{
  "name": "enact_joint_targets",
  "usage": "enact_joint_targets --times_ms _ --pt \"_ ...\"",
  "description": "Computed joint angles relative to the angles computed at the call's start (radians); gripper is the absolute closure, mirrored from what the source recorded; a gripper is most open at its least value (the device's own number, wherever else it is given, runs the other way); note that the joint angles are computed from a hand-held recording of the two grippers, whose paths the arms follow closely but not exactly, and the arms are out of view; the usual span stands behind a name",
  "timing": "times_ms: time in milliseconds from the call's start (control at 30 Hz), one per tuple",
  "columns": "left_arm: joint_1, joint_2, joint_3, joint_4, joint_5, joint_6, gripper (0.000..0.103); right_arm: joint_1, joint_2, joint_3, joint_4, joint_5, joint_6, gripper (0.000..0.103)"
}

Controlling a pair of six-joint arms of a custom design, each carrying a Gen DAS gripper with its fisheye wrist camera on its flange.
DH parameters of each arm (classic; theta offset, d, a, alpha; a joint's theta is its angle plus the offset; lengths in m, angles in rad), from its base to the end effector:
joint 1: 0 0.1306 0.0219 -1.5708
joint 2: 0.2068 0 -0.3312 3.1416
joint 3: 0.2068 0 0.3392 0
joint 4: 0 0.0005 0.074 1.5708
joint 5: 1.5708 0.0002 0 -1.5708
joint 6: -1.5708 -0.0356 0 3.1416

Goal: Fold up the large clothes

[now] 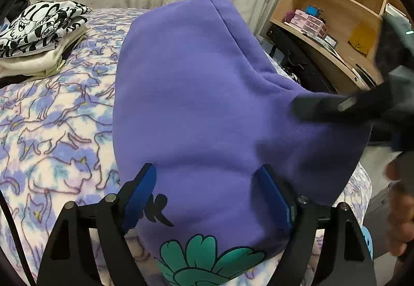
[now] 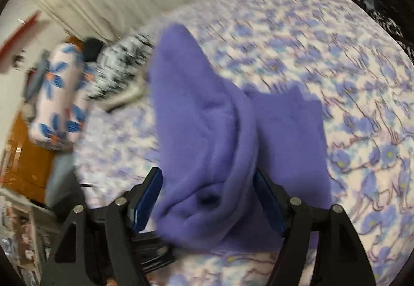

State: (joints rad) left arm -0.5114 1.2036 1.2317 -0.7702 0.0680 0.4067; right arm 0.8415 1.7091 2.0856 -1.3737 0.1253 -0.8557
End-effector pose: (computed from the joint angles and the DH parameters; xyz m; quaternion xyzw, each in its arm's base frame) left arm 0.3375 -0.1928 0.3929 0.0615 0.9129 -0.2062 0.3469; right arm 0.3426 0.3759 0.4751 0.0245 0.9571 0.1721 0.2317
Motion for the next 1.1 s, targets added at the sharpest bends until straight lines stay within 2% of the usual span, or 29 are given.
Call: enact_joint_targets --times_ms 33,67,100,167,267,333,400,467,500,567,667,733,833,867,900,967,1000,1100 --pt "0.0 0.004 0.003 -0.004 0.001 -0.004 0.02 -0.005 -0.013 -0.035 0.028 -0.01 0.001 0.031" --pt "0.003 0.002 0.007 -0.013 0.005 -0.01 0.018 -0.009 -0.025 -0.069 0.061 -0.01 0.023 0.044" --pt "0.003 0.005 0.012 -0.019 0.009 -0.016 0.016 -0.008 -0.018 -0.069 0.046 0.005 0.051 0.08" --pt "0.014 0.009 0.027 -0.046 0.056 -0.038 0.014 -0.009 -0.04 -0.114 0.07 0.014 0.08 0.081" --pt "0.057 -0.004 0.04 -0.062 0.173 -0.045 0.014 0.021 -0.125 -0.214 0.103 0.137 0.115 0.084" --pt "0.084 -0.013 0.042 -0.056 0.178 -0.021 0.014 0.014 -0.21 -0.326 0.139 0.173 0.094 0.085" --pt "0.114 0.008 0.054 -0.052 0.199 0.004 0.014 -0.015 -0.289 -0.455 0.177 0.157 0.043 0.084" --pt "0.123 0.076 0.098 -0.091 0.207 0.02 0.015 -0.051 -0.345 -0.594 0.249 0.099 0.005 0.084" --pt "0.12 0.1 0.111 -0.093 0.209 0.024 0.014 -0.063 -0.355 -0.656 0.293 0.072 -0.01 0.084" --pt "0.108 0.15 0.128 -0.082 0.235 0.038 0.014 -0.064 -0.339 -0.707 0.343 0.077 -0.023 0.083" --pt "0.089 0.172 0.14 -0.078 0.185 0.054 0.009 -0.044 -0.329 -0.736 0.389 0.144 -0.023 0.081" --pt "0.089 0.176 0.163 -0.101 0.162 0.048 0.009 -0.05 -0.351 -0.739 0.387 0.129 -0.005 0.079" --pt "0.088 0.176 0.202 -0.128 0.129 -0.001 0.009 -0.077 -0.377 -0.704 0.334 0.083 0.02 0.062" --pt "0.092 0.173 0.21 -0.125 0.138 -0.006 0.009 -0.083 -0.39 -0.693 0.325 0.078 0.026 0.052" --pt "0.098 0.175 0.223 -0.122 0.146 -0.005 0.009 -0.088 -0.399 -0.678 0.328 0.083 0.035 0.043" --pt "0.112 0.2 0.259 -0.118 0.167 -0.002 0.009 -0.114 -0.433 -0.673 0.369 0.081 0.061 0.033" --pt "0.121 0.223 0.286 -0.125 0.175 0.002 0.01 -0.134 -0.438 -0.662 0.389 0.071 0.077 0.028" --pt "0.141 0.3 0.363 -0.164 0.2 0.014 0.015 -0.197 -0.4 -0.597 0.443 0.0 0.113 0.026"
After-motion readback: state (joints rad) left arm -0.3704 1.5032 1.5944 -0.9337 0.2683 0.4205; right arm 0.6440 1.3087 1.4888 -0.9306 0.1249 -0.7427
